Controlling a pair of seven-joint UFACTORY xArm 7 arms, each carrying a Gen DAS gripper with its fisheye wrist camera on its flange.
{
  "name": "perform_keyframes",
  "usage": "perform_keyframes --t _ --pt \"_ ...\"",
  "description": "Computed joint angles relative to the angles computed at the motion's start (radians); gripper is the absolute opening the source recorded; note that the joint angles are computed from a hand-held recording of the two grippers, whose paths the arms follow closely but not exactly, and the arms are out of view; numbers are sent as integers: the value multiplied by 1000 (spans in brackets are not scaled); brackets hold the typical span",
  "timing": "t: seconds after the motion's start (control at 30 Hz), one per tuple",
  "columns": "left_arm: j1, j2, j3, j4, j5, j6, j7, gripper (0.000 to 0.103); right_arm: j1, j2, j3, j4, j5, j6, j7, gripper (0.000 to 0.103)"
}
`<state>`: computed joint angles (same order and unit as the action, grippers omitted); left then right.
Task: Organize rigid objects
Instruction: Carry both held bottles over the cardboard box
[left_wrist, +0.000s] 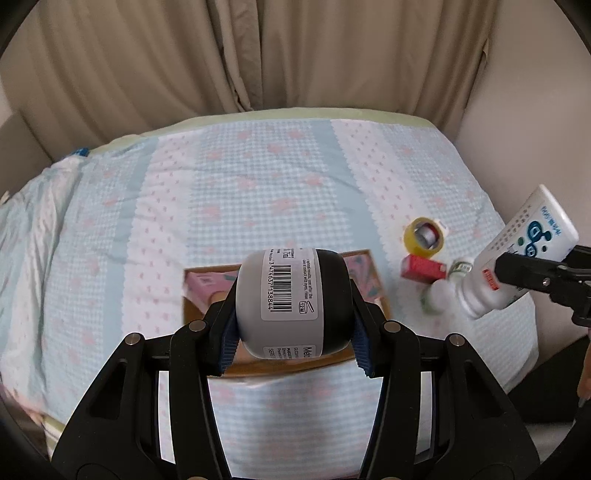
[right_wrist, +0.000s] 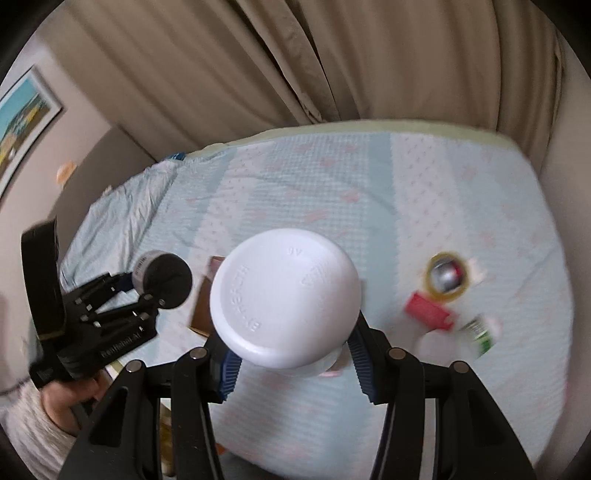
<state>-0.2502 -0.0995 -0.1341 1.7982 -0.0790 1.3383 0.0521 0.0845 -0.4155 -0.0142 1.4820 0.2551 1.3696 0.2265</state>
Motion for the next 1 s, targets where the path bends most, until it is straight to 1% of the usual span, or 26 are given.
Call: perform_keyframes --t 0.1,0.17,0.2,0.27,0.43,0.57,0.67,0.87,1.0 --pt "28 12 41 -18 -43 -2 108 47 11 51 61 8 0 -35 117 48" --pt "51 30 63 -21 -72 11 185 47 25 95 103 16 -11 -60 220 48" --pt "60 38 67 -25 -80 14 213 47 34 101 108 23 -7 -59 255 48" --pt "77 55 73 -35 -90 18 265 47 55 129 120 4 21 -98 339 48" --pt "108 93 78 -87 -109 10 367 47 97 185 119 -35 72 -142 454 48" --pt "113 117 70 -138 -93 -22 392 47 110 215 95 -111 165 -191 502 48" --pt "106 134 60 -187 -70 -61 397 47 111 242 85 -144 204 -211 516 48" --pt "80 187 42 -244 -25 -108 402 47 90 305 66 -213 268 -234 494 48" --pt "61 230 34 -261 9 -128 382 47 74 346 61 -234 301 -229 459 48"
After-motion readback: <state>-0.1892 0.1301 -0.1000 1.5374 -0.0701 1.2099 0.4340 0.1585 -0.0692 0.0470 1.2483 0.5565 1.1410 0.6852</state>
